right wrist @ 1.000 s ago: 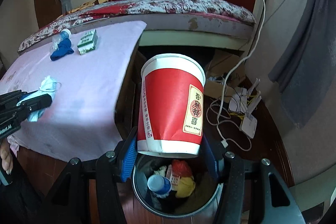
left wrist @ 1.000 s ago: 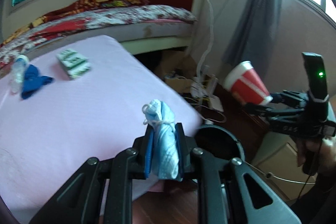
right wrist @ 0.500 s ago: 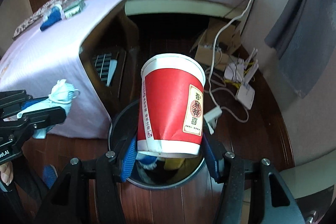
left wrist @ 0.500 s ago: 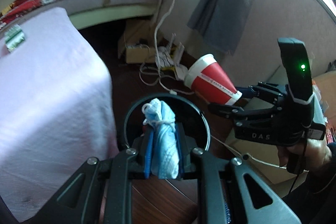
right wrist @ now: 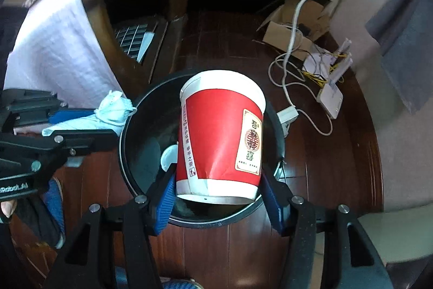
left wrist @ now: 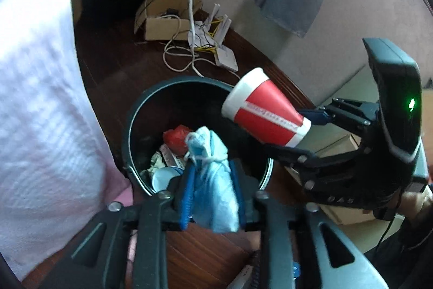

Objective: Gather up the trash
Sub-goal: 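Open both tools to drop the red cup and cloth into the bucket, then move both tools back over the bed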

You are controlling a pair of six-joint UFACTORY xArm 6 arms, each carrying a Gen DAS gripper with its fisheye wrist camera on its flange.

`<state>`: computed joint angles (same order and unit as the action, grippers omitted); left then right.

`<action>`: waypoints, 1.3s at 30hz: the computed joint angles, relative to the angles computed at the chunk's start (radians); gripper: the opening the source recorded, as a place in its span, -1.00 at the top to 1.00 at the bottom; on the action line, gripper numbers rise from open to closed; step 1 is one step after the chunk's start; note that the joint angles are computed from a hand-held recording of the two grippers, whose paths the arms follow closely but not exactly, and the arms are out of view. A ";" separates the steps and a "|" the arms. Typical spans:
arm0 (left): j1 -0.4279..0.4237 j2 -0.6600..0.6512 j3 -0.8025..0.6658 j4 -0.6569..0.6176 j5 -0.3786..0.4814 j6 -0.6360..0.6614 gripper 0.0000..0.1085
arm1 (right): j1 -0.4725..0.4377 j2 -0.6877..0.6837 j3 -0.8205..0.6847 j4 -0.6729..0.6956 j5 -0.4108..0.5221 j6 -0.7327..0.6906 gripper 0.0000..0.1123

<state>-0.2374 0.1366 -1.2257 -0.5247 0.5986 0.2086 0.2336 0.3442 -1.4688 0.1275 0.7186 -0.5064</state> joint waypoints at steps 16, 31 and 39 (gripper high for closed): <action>0.018 -0.074 0.120 0.201 -0.078 -0.236 -0.74 | 0.010 0.020 -0.024 -0.213 -0.003 0.138 -0.83; 0.030 -0.174 0.170 0.336 -0.094 -0.333 -0.75 | 0.052 -0.073 0.012 -0.166 -0.003 0.087 -0.83; 0.061 -0.270 0.207 0.386 -0.117 -0.364 -0.76 | 0.082 -0.135 0.024 -0.116 -0.010 0.038 -0.83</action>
